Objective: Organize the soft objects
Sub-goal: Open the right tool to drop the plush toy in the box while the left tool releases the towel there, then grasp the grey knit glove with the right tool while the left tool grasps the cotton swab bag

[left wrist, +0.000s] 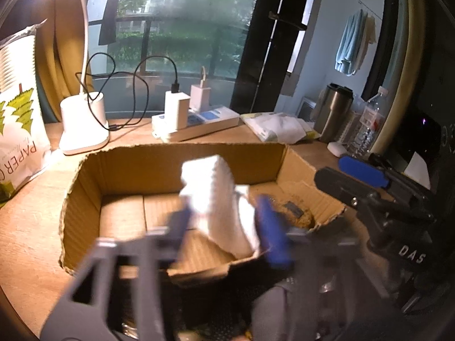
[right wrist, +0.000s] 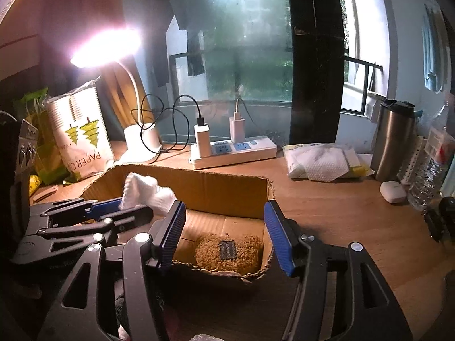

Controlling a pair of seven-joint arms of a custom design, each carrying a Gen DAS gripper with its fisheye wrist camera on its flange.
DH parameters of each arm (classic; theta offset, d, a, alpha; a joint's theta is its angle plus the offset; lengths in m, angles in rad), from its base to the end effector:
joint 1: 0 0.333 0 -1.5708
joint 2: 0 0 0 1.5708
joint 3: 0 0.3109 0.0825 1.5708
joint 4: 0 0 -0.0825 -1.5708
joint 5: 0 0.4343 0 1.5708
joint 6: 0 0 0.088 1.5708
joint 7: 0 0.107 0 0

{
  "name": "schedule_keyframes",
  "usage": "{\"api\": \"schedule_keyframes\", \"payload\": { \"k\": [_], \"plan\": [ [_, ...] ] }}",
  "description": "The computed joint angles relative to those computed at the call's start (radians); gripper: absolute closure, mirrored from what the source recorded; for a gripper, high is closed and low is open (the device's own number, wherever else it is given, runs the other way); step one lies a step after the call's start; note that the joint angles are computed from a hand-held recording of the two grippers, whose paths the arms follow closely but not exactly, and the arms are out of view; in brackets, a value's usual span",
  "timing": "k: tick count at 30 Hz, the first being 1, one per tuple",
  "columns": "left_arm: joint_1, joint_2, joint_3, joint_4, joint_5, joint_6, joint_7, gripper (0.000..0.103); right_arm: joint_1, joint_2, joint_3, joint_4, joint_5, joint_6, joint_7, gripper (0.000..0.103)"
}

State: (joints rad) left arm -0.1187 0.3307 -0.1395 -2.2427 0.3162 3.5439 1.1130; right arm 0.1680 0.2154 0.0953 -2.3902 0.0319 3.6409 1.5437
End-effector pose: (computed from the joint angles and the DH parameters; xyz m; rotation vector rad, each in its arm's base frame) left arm 0.5860 -0.1915 0.2911 -1.6466 1.8670 -1.1966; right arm 0.5580 0.1454 0.3093 -1.7337 1.3608 -0.7600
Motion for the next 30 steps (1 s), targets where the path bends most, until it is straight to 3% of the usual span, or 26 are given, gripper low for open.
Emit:
{"api": "schedule_keyframes", "payload": {
  "k": [3,7,9,16,30],
  "plan": [
    [0.065,-0.001,-0.04,-0.007,0.076,0.031,-0.078,0.022,-0.001,-0.01,-0.002,-0.011,0.005,0.009,0.001,0.041],
    [0.001,-0.029,0.013,-0.038,0.002,0.046,-0.017,0.022,0.007,-0.023,-0.009,-0.023,0.023,0.018,-0.011,0.041],
    [-0.061,-0.048,0.057,-0.061,-0.104,0.051,0.065,0.022,0.014,-0.03,-0.013,-0.03,0.038,0.023,-0.023,0.041],
    [-0.101,-0.106,0.067,-0.135,-0.275,0.115,0.218,0.022,0.025,-0.06,-0.014,-0.06,0.05,0.038,-0.034,0.041],
    [-0.025,-0.23,0.009,-0.274,-0.265,0.195,0.233,0.022,0.058,-0.158,-0.022,-0.153,0.035,0.074,-0.033,0.041]
  ]
}}
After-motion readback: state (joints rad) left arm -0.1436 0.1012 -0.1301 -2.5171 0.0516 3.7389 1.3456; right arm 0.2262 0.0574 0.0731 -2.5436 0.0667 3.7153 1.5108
